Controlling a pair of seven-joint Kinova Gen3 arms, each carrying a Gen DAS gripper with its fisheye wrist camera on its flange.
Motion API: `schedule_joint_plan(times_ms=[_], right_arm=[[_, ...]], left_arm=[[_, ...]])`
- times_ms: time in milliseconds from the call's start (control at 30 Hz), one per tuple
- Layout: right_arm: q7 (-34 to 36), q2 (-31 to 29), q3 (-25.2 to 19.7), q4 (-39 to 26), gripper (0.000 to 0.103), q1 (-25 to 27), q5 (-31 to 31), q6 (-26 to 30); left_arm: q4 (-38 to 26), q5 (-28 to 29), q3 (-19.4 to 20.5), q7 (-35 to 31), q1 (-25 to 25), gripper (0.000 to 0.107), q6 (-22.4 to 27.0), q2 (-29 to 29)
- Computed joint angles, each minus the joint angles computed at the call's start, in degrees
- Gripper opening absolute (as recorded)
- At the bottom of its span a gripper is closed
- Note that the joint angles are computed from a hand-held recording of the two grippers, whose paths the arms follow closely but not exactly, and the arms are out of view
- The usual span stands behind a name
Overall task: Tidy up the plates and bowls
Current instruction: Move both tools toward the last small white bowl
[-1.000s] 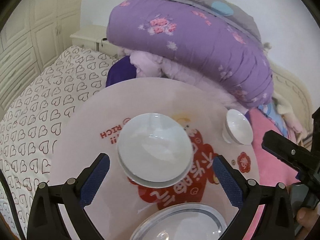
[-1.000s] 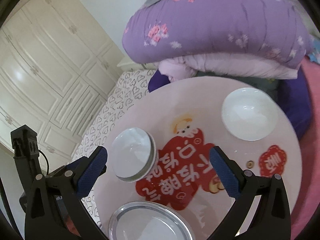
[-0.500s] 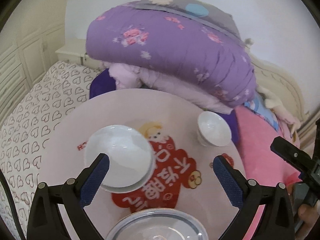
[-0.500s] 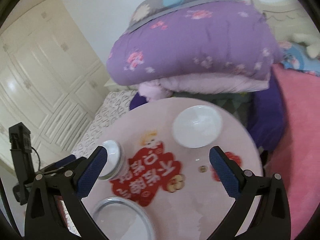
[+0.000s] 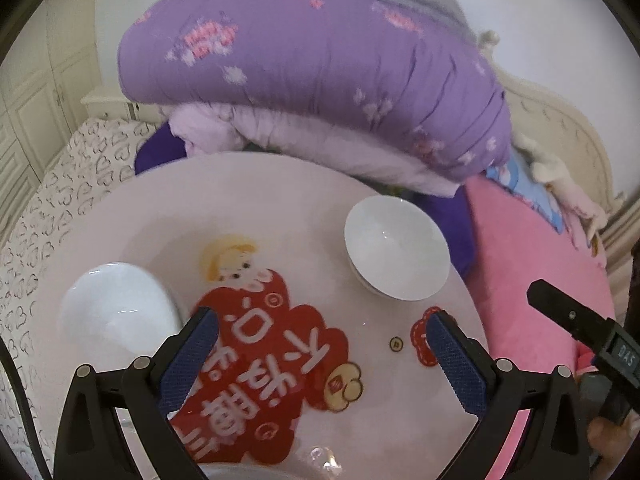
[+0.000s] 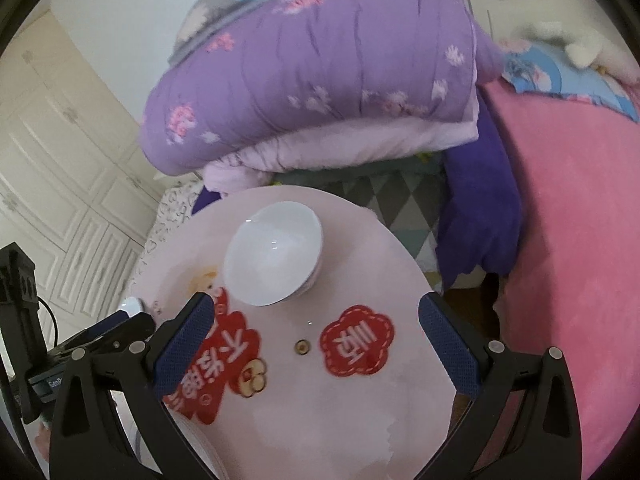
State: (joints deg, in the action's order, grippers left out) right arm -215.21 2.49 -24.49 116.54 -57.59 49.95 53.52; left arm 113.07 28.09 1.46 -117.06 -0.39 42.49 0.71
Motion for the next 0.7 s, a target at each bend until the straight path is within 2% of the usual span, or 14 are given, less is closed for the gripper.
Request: schedule_joint_plan(times_ms=[133,267,467,633,700], right_arm=[[2.08,0.66,2.25,1.78,0.103,2.95,-0.46,-6.11],[4.95,2.65,4.51,1.93,0.101,5.36,-0.60,-11.34],[8.03,5.04,7.41,1.46,0.094,6.46,-1.11,-15.69],[10.54,6.47,9.23,0.79,0.086,6.54,-2.27,-17.49],[11.53,6.86,9.89,0.67,0.079,6.70,-2.83,-18.41]], left_arm=[[-3.30,-4.47,2.27,7.21,2.81,0.102,-2.96,6.04],[-6.99,-7.48,3.46,12.84,4.21,0.101,-3.84,11.75],[-11.91,-8.64,5.10,15.52,3.94,0.097,-3.61,18.57],[-13.90,-9.08,6.01,16.48,3.61,0.091,-3.70,21.45],[-14.57,-8.89,6.43,16.73,3.37,0.081,-3.58,22.51]])
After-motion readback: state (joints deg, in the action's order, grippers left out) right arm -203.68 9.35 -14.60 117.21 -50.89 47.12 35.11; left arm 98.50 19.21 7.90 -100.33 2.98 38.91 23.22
